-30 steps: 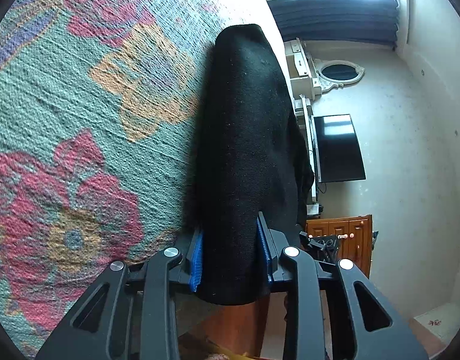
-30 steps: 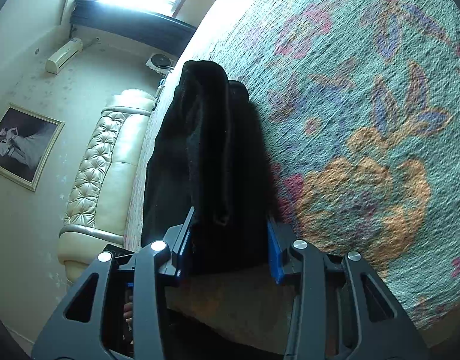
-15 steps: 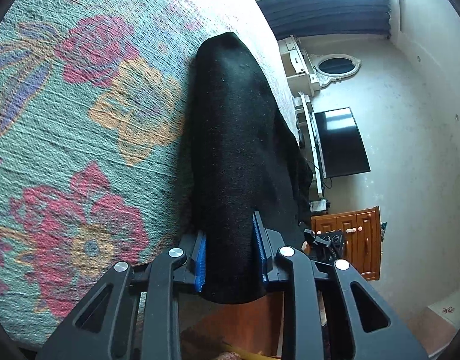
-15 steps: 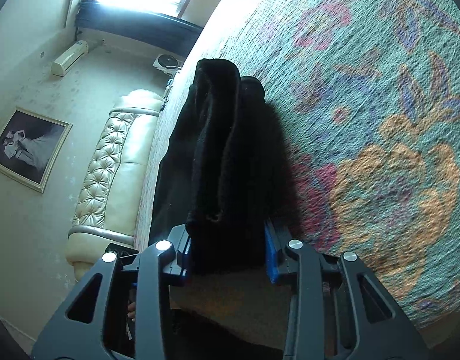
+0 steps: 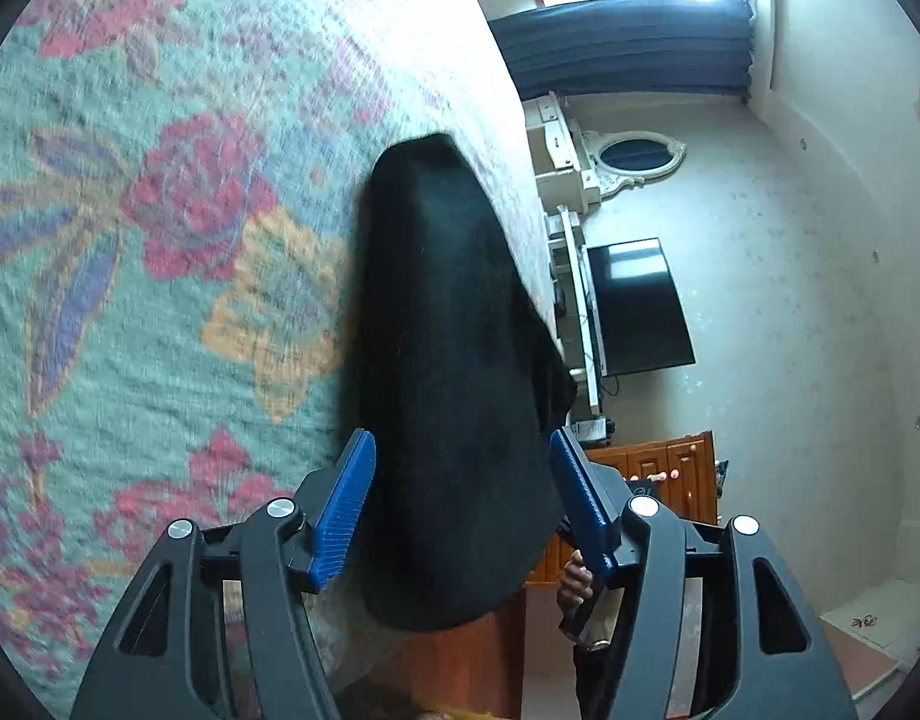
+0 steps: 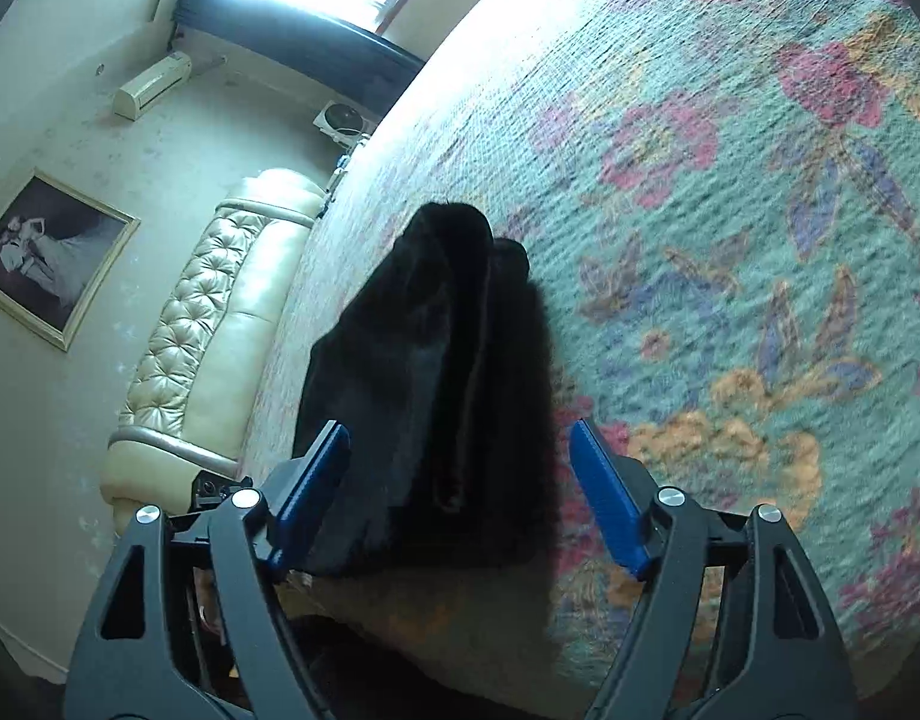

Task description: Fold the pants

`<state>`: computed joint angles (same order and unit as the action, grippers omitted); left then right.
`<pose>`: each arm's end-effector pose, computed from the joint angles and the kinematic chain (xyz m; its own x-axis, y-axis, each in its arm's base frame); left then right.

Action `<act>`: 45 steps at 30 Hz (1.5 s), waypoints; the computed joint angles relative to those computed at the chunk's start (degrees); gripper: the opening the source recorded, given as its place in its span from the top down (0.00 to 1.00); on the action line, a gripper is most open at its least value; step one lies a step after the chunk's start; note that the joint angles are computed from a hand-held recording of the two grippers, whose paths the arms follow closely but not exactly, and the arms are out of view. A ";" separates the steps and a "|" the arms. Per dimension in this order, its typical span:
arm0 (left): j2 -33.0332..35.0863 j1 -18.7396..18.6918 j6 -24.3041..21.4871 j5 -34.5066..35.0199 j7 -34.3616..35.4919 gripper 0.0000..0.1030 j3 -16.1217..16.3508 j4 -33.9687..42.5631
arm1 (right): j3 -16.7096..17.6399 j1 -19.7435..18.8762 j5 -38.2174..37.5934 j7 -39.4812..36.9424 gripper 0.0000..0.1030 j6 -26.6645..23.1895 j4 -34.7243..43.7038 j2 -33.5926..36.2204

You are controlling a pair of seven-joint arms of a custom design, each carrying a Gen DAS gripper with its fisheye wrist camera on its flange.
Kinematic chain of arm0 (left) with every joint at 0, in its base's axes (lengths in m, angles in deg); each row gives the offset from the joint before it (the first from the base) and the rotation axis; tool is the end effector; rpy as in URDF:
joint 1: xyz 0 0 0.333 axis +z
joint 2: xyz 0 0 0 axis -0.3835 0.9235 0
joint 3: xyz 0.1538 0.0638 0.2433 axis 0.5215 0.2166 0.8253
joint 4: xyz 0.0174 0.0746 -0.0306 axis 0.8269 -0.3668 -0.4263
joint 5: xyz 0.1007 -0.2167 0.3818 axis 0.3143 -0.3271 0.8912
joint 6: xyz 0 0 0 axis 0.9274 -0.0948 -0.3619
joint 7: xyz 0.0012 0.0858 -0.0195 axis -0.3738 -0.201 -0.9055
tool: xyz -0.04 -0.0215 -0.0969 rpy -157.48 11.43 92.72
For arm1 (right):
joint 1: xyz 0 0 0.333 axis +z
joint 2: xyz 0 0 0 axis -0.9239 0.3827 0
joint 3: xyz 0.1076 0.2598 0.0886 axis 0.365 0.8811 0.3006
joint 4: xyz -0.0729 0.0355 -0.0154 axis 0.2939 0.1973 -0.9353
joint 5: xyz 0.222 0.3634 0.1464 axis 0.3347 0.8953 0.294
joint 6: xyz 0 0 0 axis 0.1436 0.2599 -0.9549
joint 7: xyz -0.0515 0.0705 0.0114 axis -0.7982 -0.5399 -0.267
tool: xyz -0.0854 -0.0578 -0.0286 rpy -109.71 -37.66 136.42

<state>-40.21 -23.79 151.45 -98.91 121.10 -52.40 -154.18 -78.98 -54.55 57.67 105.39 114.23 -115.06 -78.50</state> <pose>0.5998 -0.0962 0.4676 -0.0423 -0.3617 0.9313 -0.9379 -0.3069 -0.1618 0.6134 0.1203 0.5105 -0.0135 -0.6099 -0.7923 -0.8028 0.4790 -0.3551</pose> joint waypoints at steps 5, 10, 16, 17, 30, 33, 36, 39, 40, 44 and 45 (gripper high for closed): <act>7.56 0.66 1.77 1.35 -0.33 0.29 -1.30 9.04 | 0.56 -1.48 -1.79 1.73 0.23 -2.73 10.24 9.26; 16.59 2.89 2.41 2.87 -4.69 0.29 -4.31 18.79 | 2.95 -4.22 -0.76 1.87 0.23 -4.48 18.59 16.88; 24.05 4.92 3.04 6.96 -7.52 0.30 -8.70 27.98 | 5.25 -6.71 -1.26 2.14 0.22 -6.04 23.02 20.68; 24.59 5.21 3.31 7.70 -7.61 0.30 -9.31 28.70 | 5.50 -6.88 -1.67 2.25 0.22 -6.44 23.50 21.01; 24.05 6.44 6.66 20.67 -13.20 0.80 -11.44 28.59 | 7.65 -6.11 -2.37 3.16 0.65 -2.05 22.67 20.94; 23.06 6.35 7.57 21.83 -12.00 0.81 -11.15 27.91 | 7.71 -5.26 -2.88 3.30 0.67 -0.48 23.32 21.16; 21.90 7.07 7.28 20.48 -11.03 0.81 -10.71 26.65 | 8.06 -4.83 -2.97 3.44 0.67 0.19 24.71 22.10; 21.78 6.92 8.22 20.54 -12.01 0.81 -10.17 26.93 | 8.83 -4.55 -2.97 3.64 0.68 0.20 27.51 24.27; 21.74 7.21 8.33 20.38 -12.18 0.81 -9.91 26.88 | 9.09 -4.20 -3.52 4.11 0.68 0.31 29.05 25.48; 21.37 8.79 8.75 20.15 -13.46 0.81 -8.62 26.39 | 10.75 -3.16 -5.96 6.16 0.68 -0.55 37.48 31.96; 21.35 9.17 8.79 20.67 -13.87 0.81 -8.20 26.52 | 11.29 -2.80 -6.87 7.04 0.68 -0.89 40.18 33.99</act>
<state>-18.86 -14.62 160.24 -78.25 107.22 -60.60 -127.66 -67.69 -57.35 50.80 112.43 113.34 -74.88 -44.51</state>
